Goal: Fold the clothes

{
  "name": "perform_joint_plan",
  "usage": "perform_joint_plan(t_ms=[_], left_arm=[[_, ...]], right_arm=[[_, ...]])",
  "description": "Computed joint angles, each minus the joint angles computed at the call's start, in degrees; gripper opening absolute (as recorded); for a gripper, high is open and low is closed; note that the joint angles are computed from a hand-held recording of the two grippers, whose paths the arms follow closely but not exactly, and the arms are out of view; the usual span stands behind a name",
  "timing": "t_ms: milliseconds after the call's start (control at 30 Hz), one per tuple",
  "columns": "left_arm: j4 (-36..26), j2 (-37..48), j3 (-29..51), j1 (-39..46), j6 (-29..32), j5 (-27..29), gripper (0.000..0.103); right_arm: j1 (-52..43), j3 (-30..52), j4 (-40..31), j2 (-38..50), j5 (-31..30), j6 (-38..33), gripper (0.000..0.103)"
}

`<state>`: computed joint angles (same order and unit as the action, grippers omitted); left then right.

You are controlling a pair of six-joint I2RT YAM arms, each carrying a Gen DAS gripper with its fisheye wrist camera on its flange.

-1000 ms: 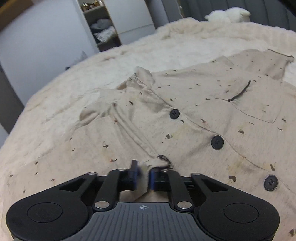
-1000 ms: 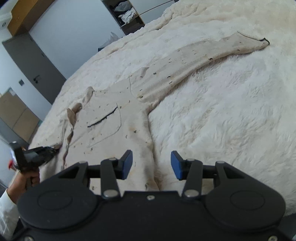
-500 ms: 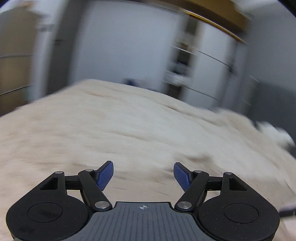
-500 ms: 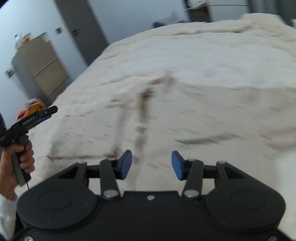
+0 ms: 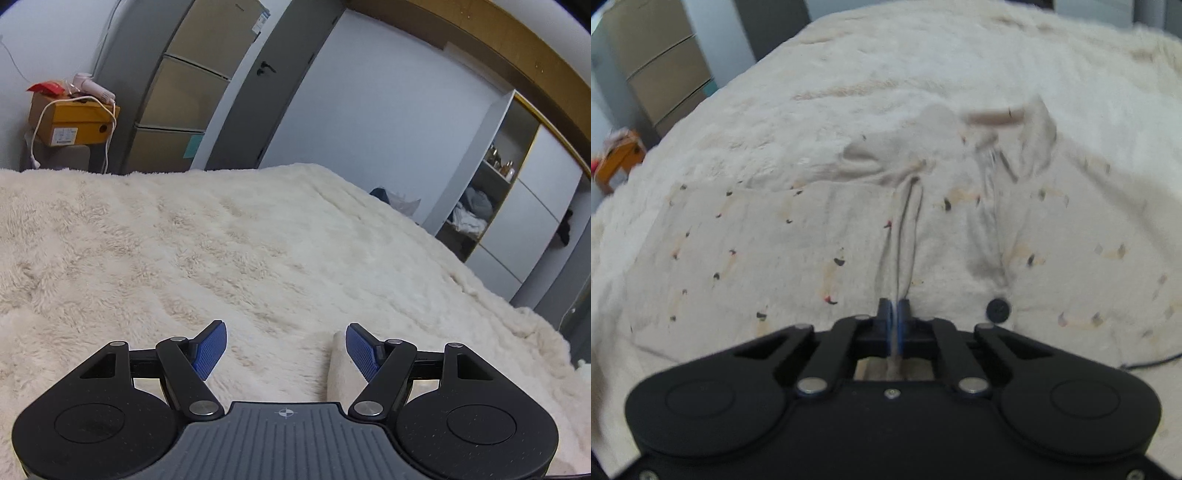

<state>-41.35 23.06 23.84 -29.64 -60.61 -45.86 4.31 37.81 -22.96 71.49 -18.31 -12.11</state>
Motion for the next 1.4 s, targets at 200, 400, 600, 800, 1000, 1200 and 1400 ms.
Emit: perform_joint_plan(t_ms=[200, 400, 600, 800, 1000, 1200, 1400], left_arm=[[-13.76, 2.88, 4.95, -14.94, -14.56, -9.42, 0.066], [-10.46, 4.26, 2.11, -15.06, -15.47, -8.84, 0.066], [0.02, 3.67, -1.94, -8.65, -6.51, -3.92, 0.066], [-2.01, 6.18, -0.03, -11.75, -8.63, -5.32, 0.066], [-5.3, 9.03, 1.71, -16.25, -13.66, -7.46, 0.066], [-9.41, 11.01, 3.3, -19.72, -19.31, -9.3, 0.066], [-11.22, 11.63, 3.95, -20.83, -22.04, -9.9, 0.066]], right_arm=[[-8.01, 3.91, -6.19, -2.65, 1.19, -5.84, 0.001], [-13.81, 4.61, -4.18, 0.86, -4.38, -9.92, 0.023], [-10.9, 10.26, -1.61, 7.29, -8.65, -7.27, 0.022], [-2.14, 12.63, 0.92, 15.13, 0.96, -7.61, 0.024], [-7.68, 11.9, 5.08, 20.63, -1.42, -3.21, 0.002], [-12.96, 7.52, 7.37, 12.07, -9.03, -5.08, 0.001], [-17.13, 6.82, 10.66, 6.84, -6.68, -2.96, 0.001]])
